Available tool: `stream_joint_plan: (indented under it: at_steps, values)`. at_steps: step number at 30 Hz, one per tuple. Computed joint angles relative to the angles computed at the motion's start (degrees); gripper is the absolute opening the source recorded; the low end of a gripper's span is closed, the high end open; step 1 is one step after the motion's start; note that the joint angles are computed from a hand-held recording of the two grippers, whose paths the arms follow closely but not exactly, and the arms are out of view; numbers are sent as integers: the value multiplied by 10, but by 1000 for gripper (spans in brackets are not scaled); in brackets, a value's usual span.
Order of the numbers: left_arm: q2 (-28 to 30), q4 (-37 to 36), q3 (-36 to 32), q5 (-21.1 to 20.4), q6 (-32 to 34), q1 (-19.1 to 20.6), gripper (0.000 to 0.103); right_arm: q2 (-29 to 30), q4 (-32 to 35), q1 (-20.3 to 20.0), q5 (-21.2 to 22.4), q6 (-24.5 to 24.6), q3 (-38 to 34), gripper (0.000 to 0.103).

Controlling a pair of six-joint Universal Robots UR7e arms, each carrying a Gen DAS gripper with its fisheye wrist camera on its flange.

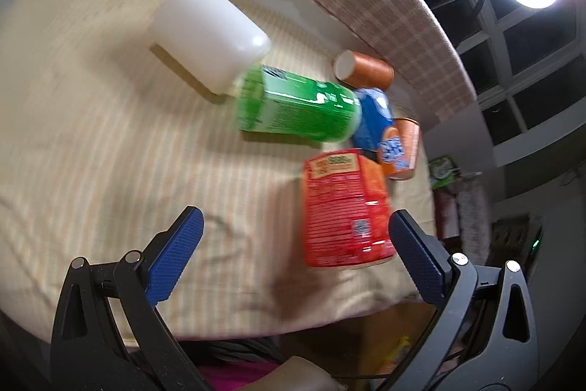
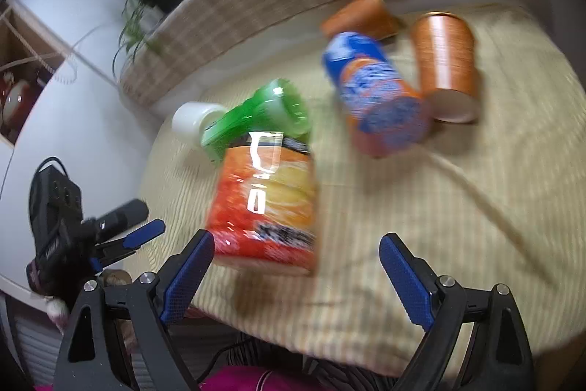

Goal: Flip cup upright
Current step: 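Lift the red-orange bottle with the right tool and rotate it upright, then grasp the red bottle with the left tool while the right tool withdraws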

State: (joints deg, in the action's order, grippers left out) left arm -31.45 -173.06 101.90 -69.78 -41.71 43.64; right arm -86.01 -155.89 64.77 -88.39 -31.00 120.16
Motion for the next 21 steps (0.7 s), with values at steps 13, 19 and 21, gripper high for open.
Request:
stream_joint_plan:
  at_steps: [13,19,21]
  values:
    - [72,50,-105,-113,-27,33,95,-59,-8,-70,42,21,21,93]
    - [89,68,-131,-122,-28,37,95,-62,-6,-85,44,19,22,93]
    - [97,77,-144,-121,-28,38,95,-61,-5,-86,44,18,23,93]
